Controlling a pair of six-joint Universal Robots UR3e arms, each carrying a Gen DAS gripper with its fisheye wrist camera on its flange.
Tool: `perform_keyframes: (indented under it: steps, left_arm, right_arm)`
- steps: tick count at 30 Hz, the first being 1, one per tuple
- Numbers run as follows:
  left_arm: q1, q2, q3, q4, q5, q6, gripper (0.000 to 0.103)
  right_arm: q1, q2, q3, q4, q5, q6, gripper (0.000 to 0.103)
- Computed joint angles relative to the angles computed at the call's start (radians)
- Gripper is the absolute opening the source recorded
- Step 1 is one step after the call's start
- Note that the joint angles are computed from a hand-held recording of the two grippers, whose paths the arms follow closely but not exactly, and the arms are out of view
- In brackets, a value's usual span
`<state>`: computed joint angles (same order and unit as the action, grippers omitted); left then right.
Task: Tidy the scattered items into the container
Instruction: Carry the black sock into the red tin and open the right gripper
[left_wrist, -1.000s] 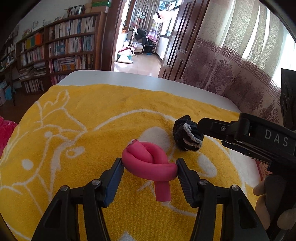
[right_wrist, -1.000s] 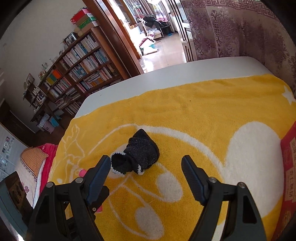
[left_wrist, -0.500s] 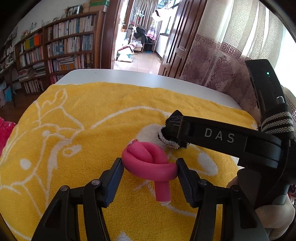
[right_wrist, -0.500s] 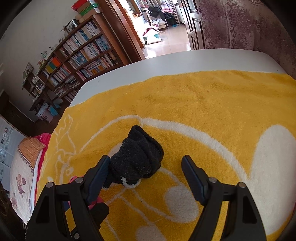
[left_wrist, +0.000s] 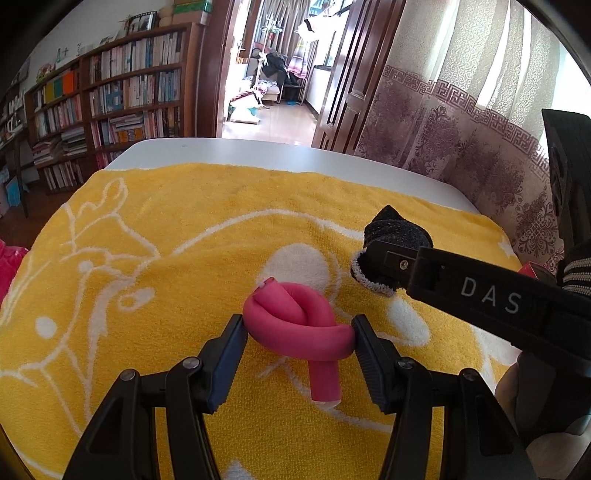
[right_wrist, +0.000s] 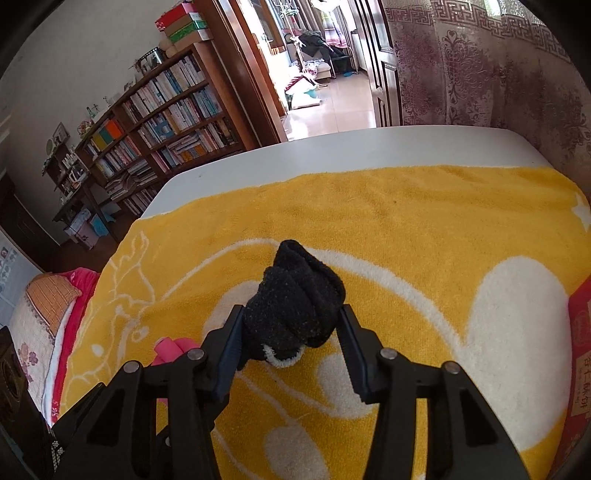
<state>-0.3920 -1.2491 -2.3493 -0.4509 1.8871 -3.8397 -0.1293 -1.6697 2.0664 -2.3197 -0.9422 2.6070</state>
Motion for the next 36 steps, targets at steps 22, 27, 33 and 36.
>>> perform_keyframes:
  steps: [22, 27, 33, 36]
  left_arm:
    - [-0.136, -0.124, 0.092, 0.028, 0.067, -0.011, 0.06]
    - [-0.16, -0.143, 0.111, 0.024, 0.076, -0.014, 0.06]
    - [-0.173, -0.165, 0.126, 0.027, 0.072, -0.012, 0.06]
    - [-0.165, -0.159, 0.116, 0.033, 0.059, -0.01, 0.06]
  right_arm:
    - [-0.645, -0.322, -0.147, 0.689, 0.185, -0.444, 0.054]
    - [-0.698, -0.217, -0.237, 0.622, 0.166, -0.374, 0.054]
    - [-0.643, -0.058, -0.316, 0.426, 0.072, -0.207, 0.054]
    - [-0.598, 0.015, -0.356, 0.368, 0.022, -0.155, 0.054]
